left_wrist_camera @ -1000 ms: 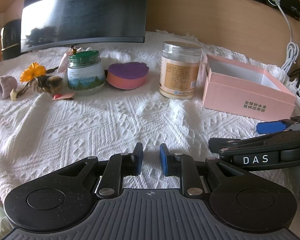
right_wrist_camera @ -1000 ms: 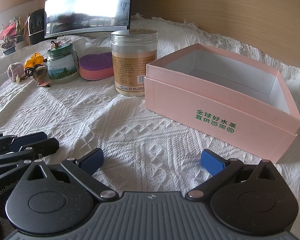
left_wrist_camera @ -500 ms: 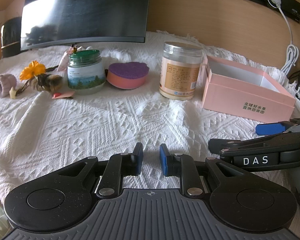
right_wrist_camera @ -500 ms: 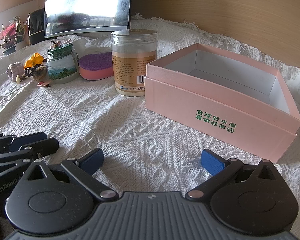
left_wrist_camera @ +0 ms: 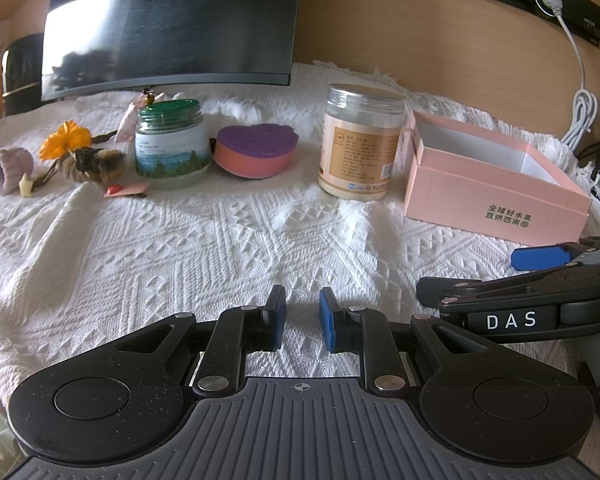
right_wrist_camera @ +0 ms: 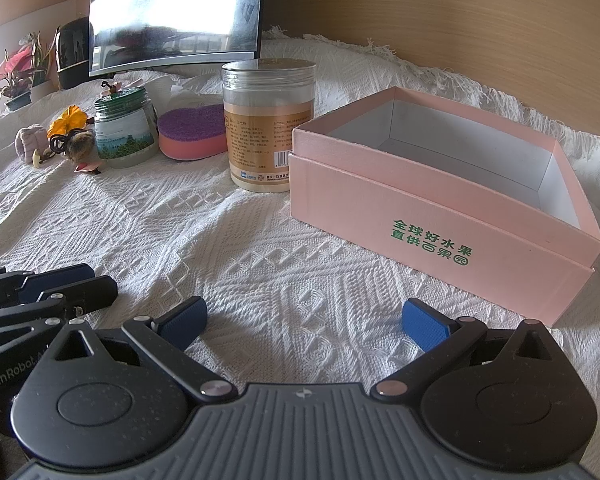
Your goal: Organize soft objects
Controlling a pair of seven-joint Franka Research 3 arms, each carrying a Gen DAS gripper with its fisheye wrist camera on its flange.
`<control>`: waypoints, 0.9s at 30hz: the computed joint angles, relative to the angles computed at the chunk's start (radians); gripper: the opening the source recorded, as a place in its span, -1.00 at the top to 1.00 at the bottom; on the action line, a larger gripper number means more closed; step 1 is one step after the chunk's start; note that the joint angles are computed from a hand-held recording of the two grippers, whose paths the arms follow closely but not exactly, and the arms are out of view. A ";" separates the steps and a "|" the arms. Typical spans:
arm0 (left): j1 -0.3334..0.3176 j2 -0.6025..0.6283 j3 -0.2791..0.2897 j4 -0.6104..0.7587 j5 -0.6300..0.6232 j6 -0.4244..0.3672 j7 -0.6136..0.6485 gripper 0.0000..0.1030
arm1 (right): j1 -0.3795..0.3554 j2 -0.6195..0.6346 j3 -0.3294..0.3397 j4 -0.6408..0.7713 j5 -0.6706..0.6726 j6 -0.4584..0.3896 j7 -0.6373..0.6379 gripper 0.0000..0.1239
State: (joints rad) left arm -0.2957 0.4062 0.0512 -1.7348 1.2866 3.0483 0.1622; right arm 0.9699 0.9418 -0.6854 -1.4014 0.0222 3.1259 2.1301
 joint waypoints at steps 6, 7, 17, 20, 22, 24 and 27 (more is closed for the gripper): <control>0.000 -0.001 0.002 -0.001 0.002 0.004 -0.003 0.58 | 0.001 0.001 -0.001 0.000 0.001 0.000 -0.001 -0.66; 0.000 -0.001 0.002 -0.001 0.002 0.004 -0.003 0.58 | 0.001 0.001 -0.001 0.000 0.002 0.000 -0.001 -0.66; 0.000 0.000 0.003 -0.001 0.004 0.006 -0.007 0.58 | 0.002 0.001 -0.001 0.000 0.004 0.001 -0.002 -0.66; -0.001 0.000 0.003 -0.001 0.004 0.006 -0.007 0.58 | 0.002 0.001 -0.001 -0.002 0.005 0.001 -0.003 -0.66; 0.000 0.001 0.003 -0.001 0.003 0.005 -0.006 0.58 | 0.002 0.001 -0.001 -0.002 0.005 0.001 -0.003 -0.66; 0.002 0.001 0.001 -0.002 -0.001 0.007 0.000 0.58 | -0.001 -0.002 0.003 -0.002 0.004 0.001 -0.007 -0.66; 0.019 -0.003 -0.018 -0.014 -0.046 0.012 0.061 0.58 | -0.036 -0.028 0.051 0.003 -0.009 -0.014 -0.046 -0.66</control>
